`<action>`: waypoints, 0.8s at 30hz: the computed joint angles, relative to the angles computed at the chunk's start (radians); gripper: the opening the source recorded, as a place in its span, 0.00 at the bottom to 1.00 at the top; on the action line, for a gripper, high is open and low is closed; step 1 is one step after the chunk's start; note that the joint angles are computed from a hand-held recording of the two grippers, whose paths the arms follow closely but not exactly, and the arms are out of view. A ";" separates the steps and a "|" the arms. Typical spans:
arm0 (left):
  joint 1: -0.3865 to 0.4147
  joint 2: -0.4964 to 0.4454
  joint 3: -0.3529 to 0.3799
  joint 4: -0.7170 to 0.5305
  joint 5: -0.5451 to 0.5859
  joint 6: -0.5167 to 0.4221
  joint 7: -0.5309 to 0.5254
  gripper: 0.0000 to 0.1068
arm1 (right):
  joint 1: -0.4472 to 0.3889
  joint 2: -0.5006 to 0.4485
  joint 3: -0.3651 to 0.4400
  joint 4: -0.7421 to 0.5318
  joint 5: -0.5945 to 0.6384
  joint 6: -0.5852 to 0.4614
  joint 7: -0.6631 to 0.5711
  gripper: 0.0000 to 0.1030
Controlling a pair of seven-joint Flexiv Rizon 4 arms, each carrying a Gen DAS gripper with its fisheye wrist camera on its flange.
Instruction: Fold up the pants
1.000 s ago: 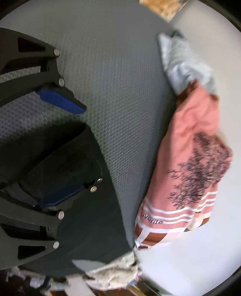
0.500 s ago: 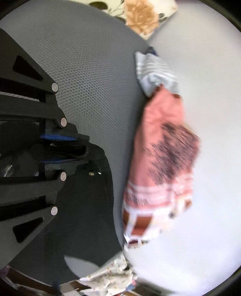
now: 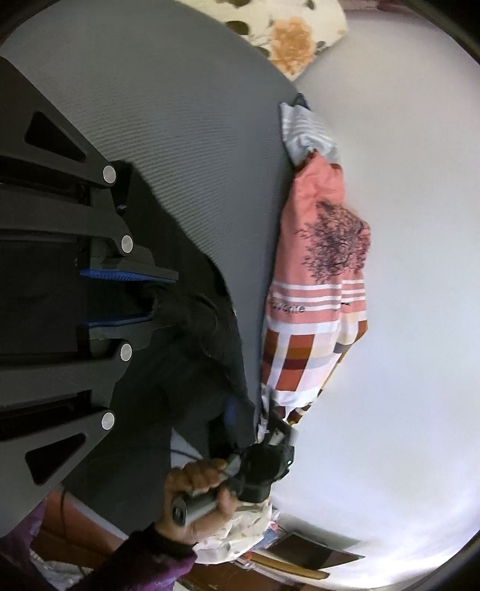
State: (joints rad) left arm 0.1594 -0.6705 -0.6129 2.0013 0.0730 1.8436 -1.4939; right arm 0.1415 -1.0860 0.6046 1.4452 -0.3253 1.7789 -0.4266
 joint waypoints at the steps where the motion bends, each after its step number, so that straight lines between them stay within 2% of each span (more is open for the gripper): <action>1: 0.007 0.001 -0.009 0.008 -0.006 -0.003 -0.010 0.15 | 0.011 0.015 -0.037 0.006 -0.034 -0.023 0.044 0.16; 2: 0.009 0.003 -0.012 0.014 -0.010 -0.008 -0.017 0.15 | 0.026 0.030 -0.055 0.009 -0.002 -0.042 0.036 0.11; 3: -0.003 0.010 0.001 0.019 -0.018 -0.006 -0.025 0.15 | 0.032 0.035 -0.052 0.021 0.038 -0.020 0.011 0.11; 5: 0.006 0.023 -0.001 0.034 -0.024 -0.008 -0.041 0.15 | 0.075 0.084 -0.113 0.069 0.056 0.002 0.005 0.10; 6: 0.014 0.033 -0.004 0.047 -0.026 -0.011 -0.050 0.15 | 0.132 0.137 -0.182 0.119 0.092 0.026 -0.009 0.09; 9: 0.041 0.077 -0.008 0.110 -0.027 -0.010 -0.081 0.15 | 0.233 0.238 -0.287 0.268 0.132 0.118 -0.007 0.09; 12: 0.039 0.118 0.013 0.169 -0.020 0.000 -0.106 0.16 | 0.317 0.304 -0.330 0.394 0.191 0.192 0.002 0.09; 15: 0.020 0.151 0.052 0.225 -0.018 -0.009 -0.124 0.16 | 0.402 0.344 -0.350 0.504 0.252 0.249 0.016 0.08; 18: -0.009 0.171 0.092 0.269 -0.024 -0.017 -0.139 0.17 | 0.451 0.347 -0.349 0.573 0.283 0.271 0.033 0.08; 20: -0.040 0.176 0.127 0.292 -0.022 -0.012 -0.139 0.17 | 0.451 0.320 -0.327 0.585 0.278 0.280 0.056 0.08; 24: -0.175 0.168 0.262 0.287 -0.041 -0.012 -0.118 0.17 | 0.453 0.286 -0.317 0.602 0.265 0.300 0.085 0.08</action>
